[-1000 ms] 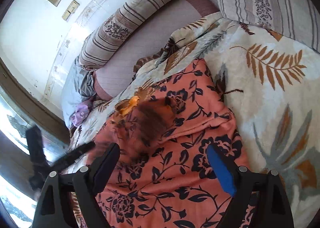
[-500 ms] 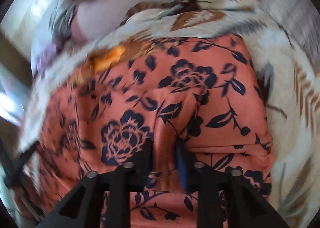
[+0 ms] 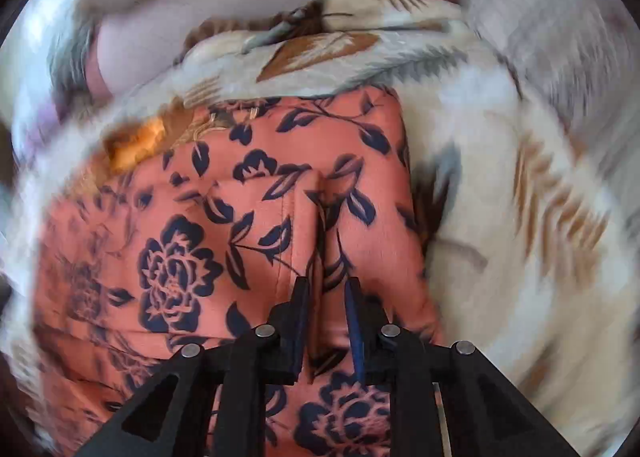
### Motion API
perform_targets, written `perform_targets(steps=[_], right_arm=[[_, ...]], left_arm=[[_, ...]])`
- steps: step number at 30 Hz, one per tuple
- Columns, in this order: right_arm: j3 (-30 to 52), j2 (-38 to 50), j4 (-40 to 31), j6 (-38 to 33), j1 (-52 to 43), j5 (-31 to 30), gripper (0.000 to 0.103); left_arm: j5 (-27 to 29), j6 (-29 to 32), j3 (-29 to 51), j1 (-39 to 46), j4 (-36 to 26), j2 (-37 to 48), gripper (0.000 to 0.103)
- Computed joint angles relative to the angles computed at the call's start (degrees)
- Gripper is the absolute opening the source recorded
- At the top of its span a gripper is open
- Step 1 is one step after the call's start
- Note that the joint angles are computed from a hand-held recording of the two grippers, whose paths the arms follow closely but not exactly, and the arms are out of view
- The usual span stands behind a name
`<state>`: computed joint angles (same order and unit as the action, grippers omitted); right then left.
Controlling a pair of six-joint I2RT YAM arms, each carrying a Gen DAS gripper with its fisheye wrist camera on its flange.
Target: Fold small clothes
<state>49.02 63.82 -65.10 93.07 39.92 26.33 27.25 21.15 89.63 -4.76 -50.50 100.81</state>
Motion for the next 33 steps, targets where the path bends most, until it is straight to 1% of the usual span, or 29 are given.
perform_targets(steps=[1,2,3,4,5,6,7,8,10,11,12,13,14,15,16,17,19,20,21,22,23,24,25,26,27,28,31,32,33], right_arm=[[-0.59,-2.18,-0.38,2.93,2.32,2.26,0.021],[-0.71,-4.28,-0.05,4.12,3.37,4.01,0.025],[-0.47,-5.77,0.65,3.65,3.05,4.70,0.042],[-0.25,-7.31,1.92,1.92,1.87,5.01,0.059],[-0.20,-8.64,3.57,0.17,0.84,6.01,0.090],[-0.10,-8.89,4.93,-0.76,0.78,7.68,0.094],[-0.16,-9.20,6.48,-4.15,-0.99,7.54,0.094],[0.42,-7.45,8.18,-9.77,-5.15,4.90,0.094],[0.71,-3.02,12.12,-16.53,-11.33,-0.09,0.092],[0.23,-0.31,14.67,-21.12,-15.86,-5.40,0.086],[0.93,2.93,14.59,-23.61,-18.24,-8.85,0.046],[2.61,5.94,12.50,-24.19,-18.23,-9.30,0.028],[4.96,7.99,10.97,-25.64,-17.33,-8.11,0.016],[8.30,9.73,8.53,-26.98,-15.93,-6.78,0.011],[12.89,11.55,4.30,-26.93,-13.14,-2.89,0.011],[18.65,13.59,-1.53,-26.31,-9.89,2.68,0.011],[26.87,15.69,-10.78,-23.74,-5.55,11.09,0.011],[28.95,16.34,-14.13,-22.24,-4.94,13.32,0.011],[28.36,16.58,-15.42,-20.74,-5.57,14.07,0.011],[26.56,16.86,-15.05,-19.92,-6.85,13.69,0.012],[22.09,16.53,-12.34,-19.95,-9.20,11.88,0.020],[15.98,15.31,-6.28,-22.87,-13.16,6.23,0.041],[10.85,13.80,-0.61,-25.12,-16.41,-0.89,0.052],[7.38,10.75,2.44,-23.39,-16.78,-2.16,0.052],[6.78,8.23,2.59,-20.84,-14.77,1.13,0.059],[7.19,6.28,1.64,-18.34,-13.17,2.56,0.062],[11.66,3.25,-4.89,-8.16,-5.05,10.71,0.063],[13.21,2.67,-4.25,-8.06,-2.78,12.97,0.070],[13.03,1.25,-0.45,-10.55,-1.87,13.27,0.076]], left_arm=[[-4.40,1.60,-1.96,-1.78,1.74,0.02,0.083],[-8.90,2.71,-3.70,-3.39,3.03,0.62,0.083],[-9.21,2.63,-6.03,-3.54,5.63,0.11,0.086],[-7.60,1.69,-8.64,-2.82,8.95,-1.44,0.087],[-7.57,1.52,-8.38,-2.77,8.56,-1.24,0.087],[-7.27,1.50,-8.26,-2.67,8.49,-1.11,0.087],[-7.06,1.46,-8.29,-2.62,8.57,-0.98,0.087],[-6.66,1.41,-8.69,-2.50,9.05,-1.11,0.087],[-5.75,1.37,-9.03,-2.14,9.44,-1.26,0.088],[-5.21,1.35,-9.03,-1.89,9.50,-1.13,0.088],[-4.59,1.25,-8.90,-1.66,9.44,-0.97,0.088],[-3.84,1.63,-8.16,-1.01,8.35,-0.96,0.088],[-3.21,1.63,-7.75,-0.70,7.80,-0.80,0.088],[-2.51,1.61,-7.04,-0.22,6.79,-0.77,0.088],[-2.54,0.30,-5.96,-0.12,6.19,-1.10,0.087],[-1.60,-1.03,-6.34,0.62,7.21,-2.47,0.087],[3.49,-3.46,-8.83,2.43,12.58,-6.50,0.088],[3.31,-3.73,-9.57,2.01,14.43,-7.31,0.088],[0.42,-3.14,-9.58,0.24,14.65,-6.61,0.090],[-3.48,-1.03,-8.33,-1.97,12.28,-4.03,0.091],[-9.13,1.68,-6.79,-4.70,8.87,0.00,0.092],[-10.38,1.56,-7.38,-5.15,9.70,1.15,0.095],[-9.46,0.38,-7.43,-4.72,10.06,-0.10,0.095],[-9.22,0.38,-6.66,-4.45,9.19,-0.39,0.094],[-8.53,0.71,-7.09,-3.91,9.73,-0.61,0.095],[-8.50,0.55,-6.41,-3.53,8.86,0.61,0.095],[-8.74,0.29,-7.34,-3.69,9.90,0.13,0.095],[-9.16,0.38,-8.19,-3.83,10.69,-0.33,0.096],[-8.93,0.31,-8.42,-3.72,10.78,-0.52,0.096]])
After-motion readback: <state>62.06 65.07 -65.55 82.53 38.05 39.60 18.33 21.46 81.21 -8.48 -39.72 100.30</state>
